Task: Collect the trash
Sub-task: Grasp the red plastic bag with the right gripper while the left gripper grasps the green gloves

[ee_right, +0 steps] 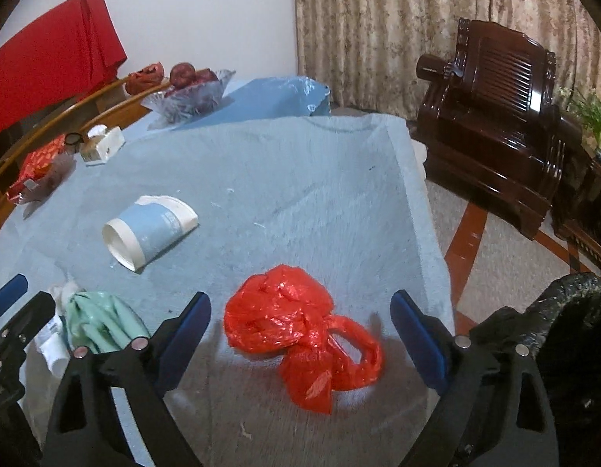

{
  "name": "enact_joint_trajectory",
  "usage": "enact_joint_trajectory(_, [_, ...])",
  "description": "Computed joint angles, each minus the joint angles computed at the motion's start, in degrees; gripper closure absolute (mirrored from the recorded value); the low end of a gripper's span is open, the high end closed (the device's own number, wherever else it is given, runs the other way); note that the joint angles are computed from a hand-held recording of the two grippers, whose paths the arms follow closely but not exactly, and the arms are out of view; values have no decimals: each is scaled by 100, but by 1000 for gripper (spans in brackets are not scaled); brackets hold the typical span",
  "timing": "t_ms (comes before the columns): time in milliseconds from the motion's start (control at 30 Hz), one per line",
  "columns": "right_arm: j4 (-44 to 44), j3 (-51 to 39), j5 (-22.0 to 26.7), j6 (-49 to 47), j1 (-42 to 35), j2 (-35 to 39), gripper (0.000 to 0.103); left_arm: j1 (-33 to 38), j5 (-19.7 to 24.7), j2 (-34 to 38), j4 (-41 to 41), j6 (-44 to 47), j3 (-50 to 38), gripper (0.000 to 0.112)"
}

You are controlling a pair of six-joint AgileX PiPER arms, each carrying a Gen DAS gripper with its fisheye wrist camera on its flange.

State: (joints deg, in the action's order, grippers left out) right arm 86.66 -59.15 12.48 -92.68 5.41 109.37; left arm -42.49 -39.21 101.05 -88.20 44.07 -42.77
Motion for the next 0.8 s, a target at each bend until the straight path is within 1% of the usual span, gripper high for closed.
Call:
enact_joint_trajectory(133, [-913,-183,15,809,34,180,21,30,109,144,-6,40,-106,25])
enact_joint_trajectory(267, [-1690,-327,85,1590,45,304,26,23,168,258,-5,33,-182,25])
enact_joint_trajectory(400, [-2200,-413,172,2065,52,368,38,24,237,353,-57,112,-294,25])
enact_joint_trajectory(433, [-2202,-421,212,2050,47,375,44,19,246,376,-73,145,-332,25])
enact_joint_trajectory(533, [-2277,-432,293,2094,54,388,55,-6,299,427,-98,201,-411,25])
enact_joint_trajectory(633, [-2162,-392,335,1999,38,351,58,-30,382,473,-110,194,-476,25])
enact_joint_trajectory(800, [-1918,-335,471,1833,-71,279,59,-70,463,607,-469,555,-689,25])
